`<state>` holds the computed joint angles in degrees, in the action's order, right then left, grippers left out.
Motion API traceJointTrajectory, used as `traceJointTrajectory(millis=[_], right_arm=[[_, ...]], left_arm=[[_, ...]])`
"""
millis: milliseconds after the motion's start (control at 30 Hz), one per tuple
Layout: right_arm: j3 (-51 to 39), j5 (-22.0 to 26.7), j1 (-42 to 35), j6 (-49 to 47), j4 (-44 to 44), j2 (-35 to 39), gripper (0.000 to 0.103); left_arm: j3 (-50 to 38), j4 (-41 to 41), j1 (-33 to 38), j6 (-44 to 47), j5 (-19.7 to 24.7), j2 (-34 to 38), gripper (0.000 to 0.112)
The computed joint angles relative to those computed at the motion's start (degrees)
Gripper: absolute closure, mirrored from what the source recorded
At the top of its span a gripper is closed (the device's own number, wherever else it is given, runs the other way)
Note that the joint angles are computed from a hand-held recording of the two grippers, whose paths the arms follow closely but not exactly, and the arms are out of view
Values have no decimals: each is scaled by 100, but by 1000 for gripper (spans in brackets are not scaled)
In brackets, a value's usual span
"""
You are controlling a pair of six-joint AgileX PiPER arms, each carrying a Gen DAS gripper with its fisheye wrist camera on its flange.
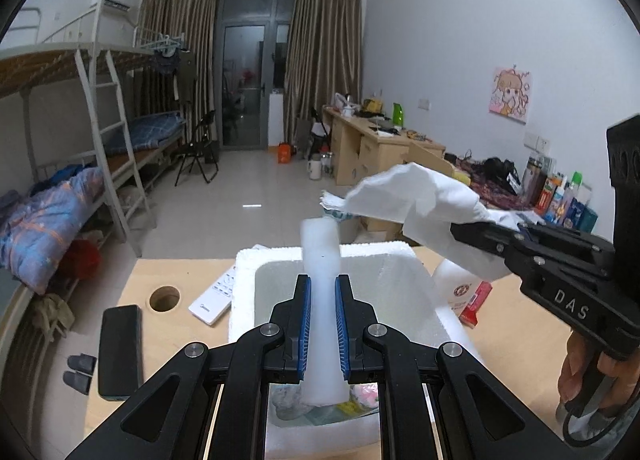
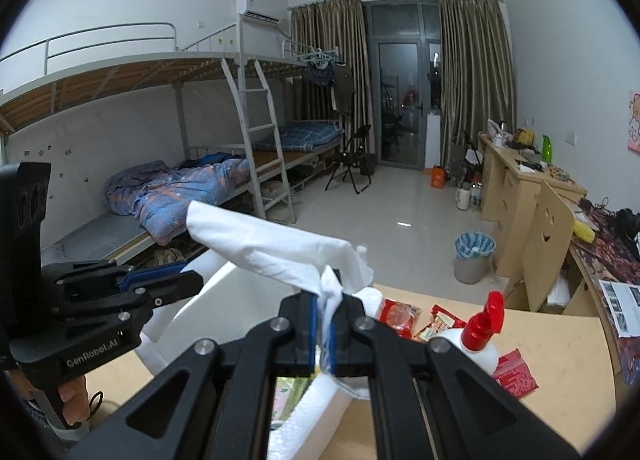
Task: Organize soft objects
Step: 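Carry the foam strip and tissue with both tools over the foam box opening, then open the left tool to drop the white foam strip into the box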
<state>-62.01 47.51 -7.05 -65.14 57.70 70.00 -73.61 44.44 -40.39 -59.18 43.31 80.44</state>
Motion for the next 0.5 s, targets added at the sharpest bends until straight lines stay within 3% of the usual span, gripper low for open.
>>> traceJointTrajectory(millis=[267, 500], right_arm=[[-78, 64, 20, 161, -99, -78, 97], [-114, 27, 37, 201, -99, -76, 97]], left_arm=[[44, -148, 5, 111, -56, 31, 97], [86, 358, -218, -248, 99, 20, 90]])
